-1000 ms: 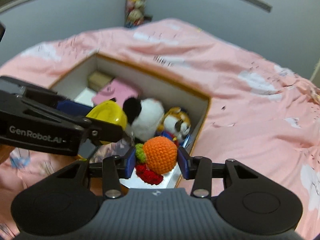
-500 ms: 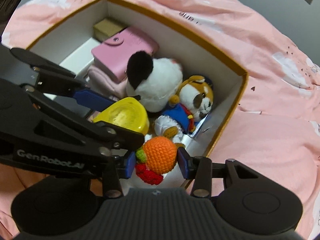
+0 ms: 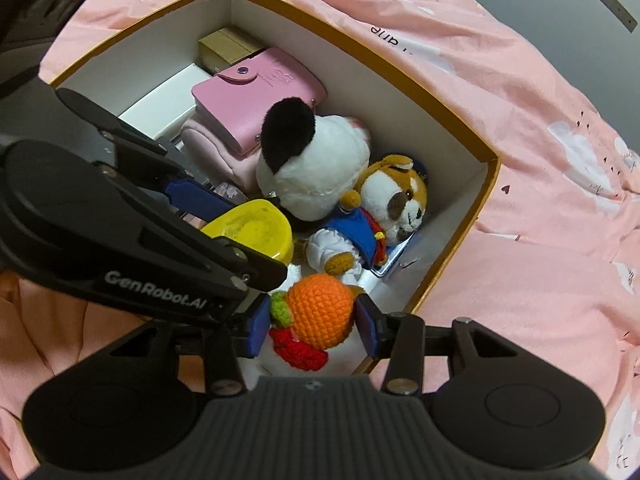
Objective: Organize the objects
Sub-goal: 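Lower the tape measure and the fruit into the box and open both tools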
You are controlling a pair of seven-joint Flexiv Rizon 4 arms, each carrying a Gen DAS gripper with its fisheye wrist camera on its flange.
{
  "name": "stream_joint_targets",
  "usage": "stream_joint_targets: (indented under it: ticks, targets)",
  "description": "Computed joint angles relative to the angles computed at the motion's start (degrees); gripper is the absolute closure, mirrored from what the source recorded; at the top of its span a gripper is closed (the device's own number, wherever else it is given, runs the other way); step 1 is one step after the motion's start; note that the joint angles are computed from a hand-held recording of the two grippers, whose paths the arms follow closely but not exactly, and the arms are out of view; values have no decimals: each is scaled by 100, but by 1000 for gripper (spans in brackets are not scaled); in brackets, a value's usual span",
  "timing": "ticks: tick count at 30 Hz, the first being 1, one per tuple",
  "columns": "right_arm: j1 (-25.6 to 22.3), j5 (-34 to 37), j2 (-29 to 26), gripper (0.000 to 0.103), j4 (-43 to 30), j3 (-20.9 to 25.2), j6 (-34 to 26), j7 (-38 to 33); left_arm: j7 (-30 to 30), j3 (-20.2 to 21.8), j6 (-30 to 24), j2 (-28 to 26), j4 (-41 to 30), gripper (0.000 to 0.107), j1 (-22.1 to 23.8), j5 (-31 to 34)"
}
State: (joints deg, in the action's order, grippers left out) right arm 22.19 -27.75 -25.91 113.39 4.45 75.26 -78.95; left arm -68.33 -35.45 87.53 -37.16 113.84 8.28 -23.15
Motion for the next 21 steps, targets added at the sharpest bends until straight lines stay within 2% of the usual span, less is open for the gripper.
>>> stream_joint_targets:
  ticks: [5,8,14,21]
  targets:
    - [175,-371,85,51,196,-284,225,236,-12,55,-21,24,4,49,-43,5]
    - [101,-335,106,51,206,-201,242,214,-26,138,-46,48,-10,49,-111,8]
    - [224,-622,192,51,356,-410,418,470,-89,434,-54,58,-103,49,-380,-10]
    - [266,-830,187,48,443,-517,592,666,-193,560,-137,65,-98,49,-450,-93]
